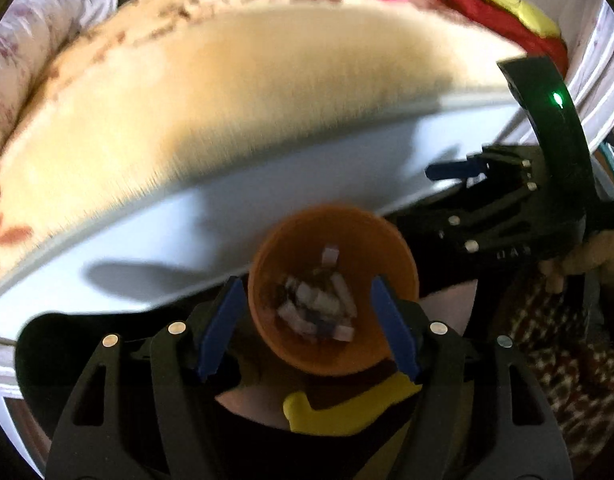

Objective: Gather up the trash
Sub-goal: 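Drop the medicine box with the left tool while the right tool drops the white cube into the bin, then grasp the black item with the right tool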

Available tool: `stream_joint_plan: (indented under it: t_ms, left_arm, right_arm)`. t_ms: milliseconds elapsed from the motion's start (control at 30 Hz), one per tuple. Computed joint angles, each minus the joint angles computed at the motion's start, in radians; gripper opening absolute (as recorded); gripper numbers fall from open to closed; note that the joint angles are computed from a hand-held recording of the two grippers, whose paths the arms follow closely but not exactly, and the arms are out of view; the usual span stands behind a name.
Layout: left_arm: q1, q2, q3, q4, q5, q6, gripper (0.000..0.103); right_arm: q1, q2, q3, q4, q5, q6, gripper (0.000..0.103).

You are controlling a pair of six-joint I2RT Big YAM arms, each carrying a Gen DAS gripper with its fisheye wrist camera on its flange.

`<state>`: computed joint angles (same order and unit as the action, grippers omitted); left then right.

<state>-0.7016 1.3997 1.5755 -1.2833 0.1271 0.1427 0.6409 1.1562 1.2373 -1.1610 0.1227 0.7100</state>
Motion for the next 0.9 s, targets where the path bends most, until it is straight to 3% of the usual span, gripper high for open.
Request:
stream_joint_plan:
  t_ms: [333, 500, 567, 700, 900]
  left_arm:
    - [0.029, 0.083, 0.211, 0.125, -0.017, -0.122, 0.068]
    - [0.013, 0.186, 0.360, 0.125, -0.041, -0.156, 0.068]
    - [0.011, 0.213, 0.401, 0.122, -0.047, -0.157, 0.068]
    - [0.002, 0.275, 0.492, 0.116, -0.042, -0.173, 0.068]
    - [-0.004, 0.364, 0.622, 0.118, -0.043, -0.179, 0.068]
  right_arm:
    - [-0.037, -0.073, 0.100, 0.054, 0.175, -0.099, 0.080]
    - [-0.102, -0.061, 0.151, 0.062, 0.239, -0.209, 0.080]
    - [-0.151, -0.028, 0.192, 0.062, 0.266, -0.274, 0.080]
    - [-0.299, 0.027, 0.268, 0.109, 0.245, -0.405, 0.080]
    - [-0.525, 0.262, 0.481, 0.121, 0.213, -0.539, 0.080]
